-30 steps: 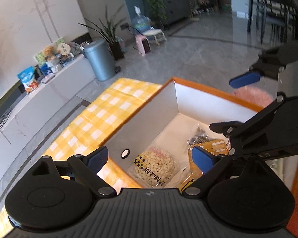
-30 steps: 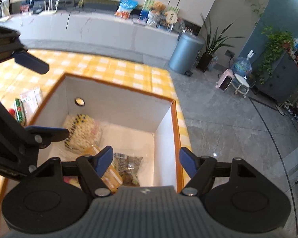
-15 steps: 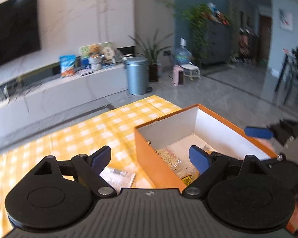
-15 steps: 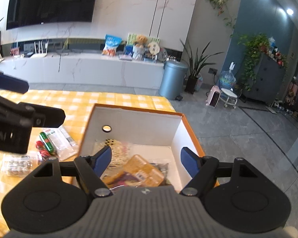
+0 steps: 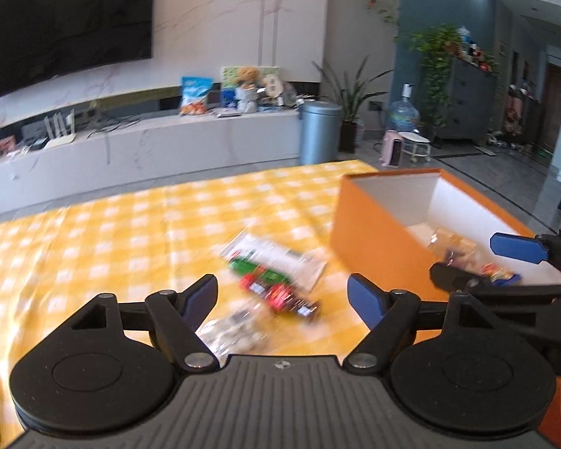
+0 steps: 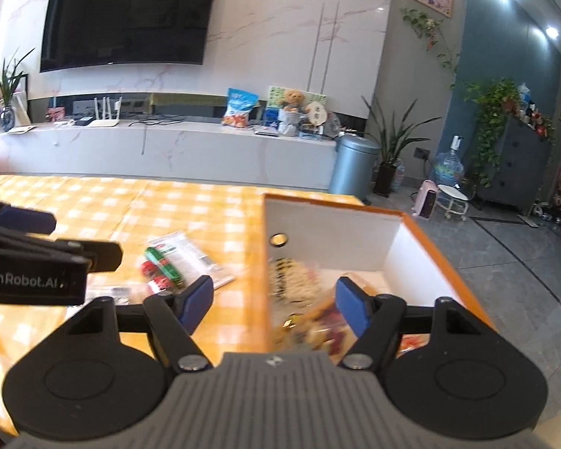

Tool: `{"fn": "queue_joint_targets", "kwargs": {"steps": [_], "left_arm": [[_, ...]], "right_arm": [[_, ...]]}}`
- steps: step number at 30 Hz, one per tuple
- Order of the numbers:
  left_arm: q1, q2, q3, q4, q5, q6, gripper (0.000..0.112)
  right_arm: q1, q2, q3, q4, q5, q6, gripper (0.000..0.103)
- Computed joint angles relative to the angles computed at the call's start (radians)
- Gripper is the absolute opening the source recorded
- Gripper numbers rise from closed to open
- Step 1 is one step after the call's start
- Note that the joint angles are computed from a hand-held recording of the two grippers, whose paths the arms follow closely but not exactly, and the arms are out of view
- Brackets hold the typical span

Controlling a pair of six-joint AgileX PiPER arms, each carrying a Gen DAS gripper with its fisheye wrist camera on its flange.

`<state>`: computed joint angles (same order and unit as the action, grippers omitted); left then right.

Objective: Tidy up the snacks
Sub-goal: 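Withdraw both tools from the box toward the remaining snacks on the table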

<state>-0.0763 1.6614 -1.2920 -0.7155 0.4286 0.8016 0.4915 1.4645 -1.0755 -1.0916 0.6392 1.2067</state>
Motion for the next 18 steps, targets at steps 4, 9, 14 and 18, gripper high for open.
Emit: {"fn": "queue_joint_targets", "kwargs": {"steps": [4, 9, 14, 18], "left_arm": [[0.047, 0.003, 0.025, 0.026, 0.006, -0.04, 0.091], [0.094, 0.016, 0.052, 0.003, 0.016, 0.003, 0.091], [0.127, 0.034, 0.106, -0.139, 0.005, 0.237, 0.091], [0.119, 0.065, 0.106, -0.168, -0.03, 0.447, 0.093]], "right_arm": [[0.033, 0.036, -0.003, 0.004, -0.008, 0.018, 0.055], [0.06, 0.082, -0.013, 0.047, -0.026, 0.012, 0.045], [0.07, 0.125, -0.019, 0.085, -0.076, -0.009, 0.039], [0.041, 0.174, -0.059, 0.172, -0.126, -0.107, 0.039]]}}
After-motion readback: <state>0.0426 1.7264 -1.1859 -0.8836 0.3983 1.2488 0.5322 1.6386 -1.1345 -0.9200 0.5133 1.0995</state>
